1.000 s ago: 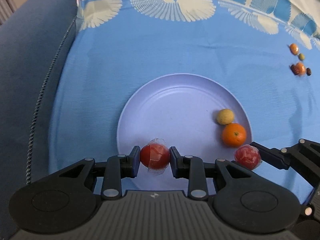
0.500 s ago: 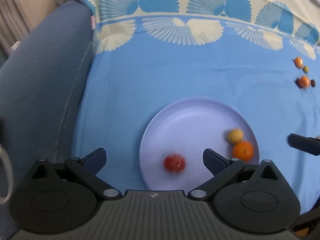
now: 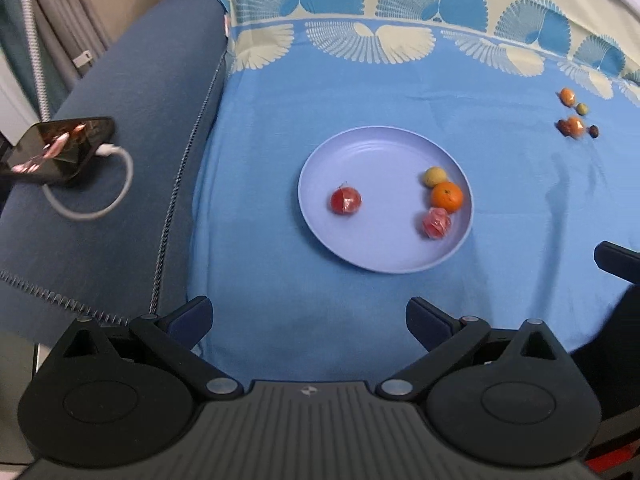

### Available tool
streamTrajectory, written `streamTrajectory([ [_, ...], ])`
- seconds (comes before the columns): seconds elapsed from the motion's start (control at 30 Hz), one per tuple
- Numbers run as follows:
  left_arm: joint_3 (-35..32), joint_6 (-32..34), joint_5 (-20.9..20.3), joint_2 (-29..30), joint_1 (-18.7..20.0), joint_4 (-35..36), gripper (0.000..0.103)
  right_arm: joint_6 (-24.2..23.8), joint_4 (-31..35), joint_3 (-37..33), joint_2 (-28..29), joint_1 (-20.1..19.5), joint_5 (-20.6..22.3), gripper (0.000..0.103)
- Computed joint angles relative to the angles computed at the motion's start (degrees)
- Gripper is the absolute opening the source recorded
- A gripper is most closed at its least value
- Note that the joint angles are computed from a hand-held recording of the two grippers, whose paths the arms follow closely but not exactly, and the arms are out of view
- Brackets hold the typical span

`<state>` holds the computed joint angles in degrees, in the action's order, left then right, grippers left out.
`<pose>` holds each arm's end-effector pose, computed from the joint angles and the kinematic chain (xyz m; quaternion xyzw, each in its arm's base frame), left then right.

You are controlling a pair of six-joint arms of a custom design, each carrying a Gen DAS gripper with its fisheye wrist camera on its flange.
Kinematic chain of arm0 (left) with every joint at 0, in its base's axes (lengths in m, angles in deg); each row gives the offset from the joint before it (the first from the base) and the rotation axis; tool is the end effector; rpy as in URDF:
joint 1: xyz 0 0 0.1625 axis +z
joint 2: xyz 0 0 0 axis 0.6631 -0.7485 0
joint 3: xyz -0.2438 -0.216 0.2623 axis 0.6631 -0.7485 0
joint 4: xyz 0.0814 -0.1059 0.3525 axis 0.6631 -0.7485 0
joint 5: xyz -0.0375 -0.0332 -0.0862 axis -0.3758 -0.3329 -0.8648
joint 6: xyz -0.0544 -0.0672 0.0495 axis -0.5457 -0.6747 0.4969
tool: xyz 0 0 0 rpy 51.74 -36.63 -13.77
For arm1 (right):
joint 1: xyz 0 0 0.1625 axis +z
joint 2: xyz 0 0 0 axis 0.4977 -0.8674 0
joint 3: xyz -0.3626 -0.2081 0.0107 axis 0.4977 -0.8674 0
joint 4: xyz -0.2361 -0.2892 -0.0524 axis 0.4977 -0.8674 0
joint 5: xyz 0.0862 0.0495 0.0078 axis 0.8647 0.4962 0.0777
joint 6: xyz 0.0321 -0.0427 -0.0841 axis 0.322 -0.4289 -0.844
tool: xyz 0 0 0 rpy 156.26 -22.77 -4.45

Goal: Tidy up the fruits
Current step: 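Open both tools to drop the red fruits onto the plate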

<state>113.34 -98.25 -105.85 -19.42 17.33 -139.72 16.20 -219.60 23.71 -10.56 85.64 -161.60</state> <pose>-0.1482 -0.6790 0.4212 -0.0713 0.8324 -0.2734 0.4768 0.4714 -0.7340 0.0668 0.4781 -0.8496 0.1779 0.1343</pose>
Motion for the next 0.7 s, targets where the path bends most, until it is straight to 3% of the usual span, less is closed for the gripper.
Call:
streamTrajectory([
  [0.2,3.6,-4.9,1.8,-2.5,-2.8,2.7,0.103,-2.2,-10.6,15.0,-7.7,0.4,0.4,0.102],
  [0.4,4.4,-10.4,3.3,-3.4,-4.3,7.5,0.103,-1.5,-15.6,19.0,-9.9,0.7,0.0,0.102],
  [0.7,4.9,-10.0,3.4,-3.6,-4.8,7.5,0.103,-2.6,-18.4,22.1,-11.6,0.8,0.8,0.102],
])
